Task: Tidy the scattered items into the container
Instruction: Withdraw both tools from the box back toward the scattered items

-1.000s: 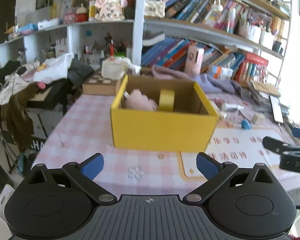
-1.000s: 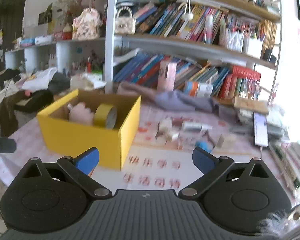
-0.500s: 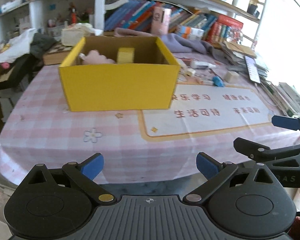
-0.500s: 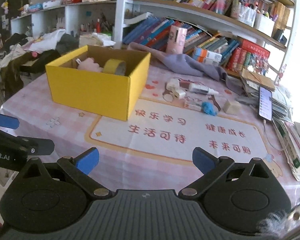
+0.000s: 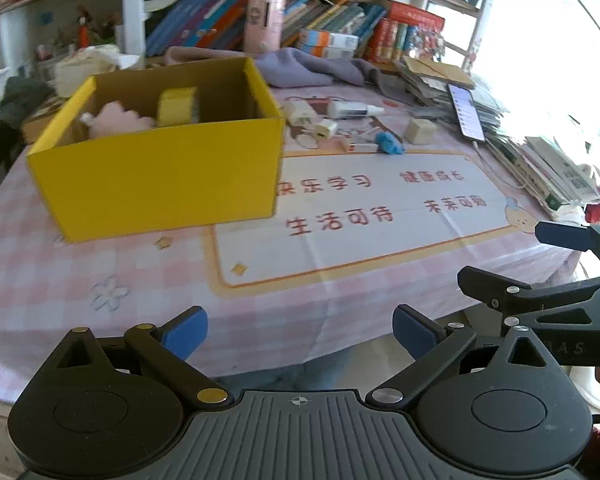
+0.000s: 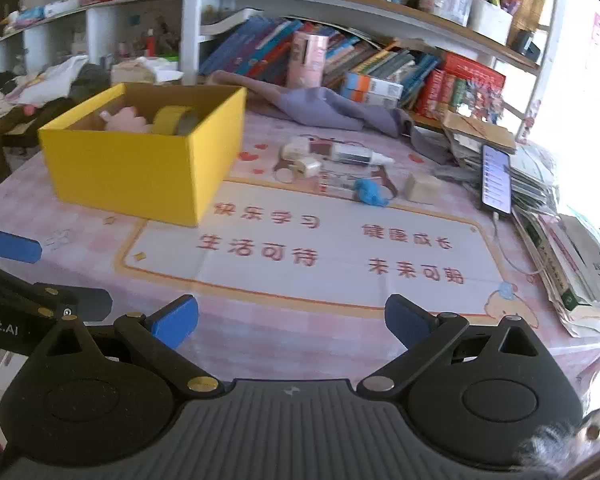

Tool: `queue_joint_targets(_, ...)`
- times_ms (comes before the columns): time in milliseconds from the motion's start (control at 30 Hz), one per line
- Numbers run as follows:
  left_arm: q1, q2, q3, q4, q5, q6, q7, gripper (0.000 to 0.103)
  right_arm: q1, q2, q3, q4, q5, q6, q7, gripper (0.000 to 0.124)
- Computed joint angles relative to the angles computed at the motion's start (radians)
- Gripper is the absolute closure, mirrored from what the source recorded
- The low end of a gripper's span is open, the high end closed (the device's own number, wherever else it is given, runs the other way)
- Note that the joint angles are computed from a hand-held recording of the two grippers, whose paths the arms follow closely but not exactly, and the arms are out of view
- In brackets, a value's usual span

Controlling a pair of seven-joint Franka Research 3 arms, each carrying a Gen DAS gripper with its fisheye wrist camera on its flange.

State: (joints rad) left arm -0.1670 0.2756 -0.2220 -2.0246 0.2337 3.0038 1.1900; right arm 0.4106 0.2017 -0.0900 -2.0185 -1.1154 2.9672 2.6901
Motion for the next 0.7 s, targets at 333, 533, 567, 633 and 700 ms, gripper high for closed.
queue_joint_targets(333, -0.046, 0.162, -0.013, 0.236, 0.034, -0.066, 0.091, 0.002, -0.03, 0.076, -0.062, 0.066, 0.141, 0.043, -0.109, 0.023)
queue_joint_targets(533, -0.093, 0.277, -0.001, 0.415, 0.056, -0.121, 0.117, 0.003, -0.059, 0.151, -0.083, 0.139, 0.293, 0.092, -0.26, 0.023)
queue_joint_targets(567, -0.101, 0.3, 0.0, 0.453, 0.056, -0.135, 0.121, 0.003, -0.079, 0.163, -0.067, 0.154, 0.338, 0.091, -0.307, 0.023)
queue_joint_targets(633, -0.11, 0.342, -0.004, 0.522, 0.05, -0.155, 0.133, 0.003, -0.126, 0.19, -0.031, 0.188, 0.424, 0.097, -0.401, 0.023)
queue_joint_targets(700, -0.129, 0.394, 0.0, 0.61, 0.044, -0.195, 0.138, 0.003, -0.18, 0.218, 0.017, 0.224, 0.501, 0.096, -0.5, 0.024)
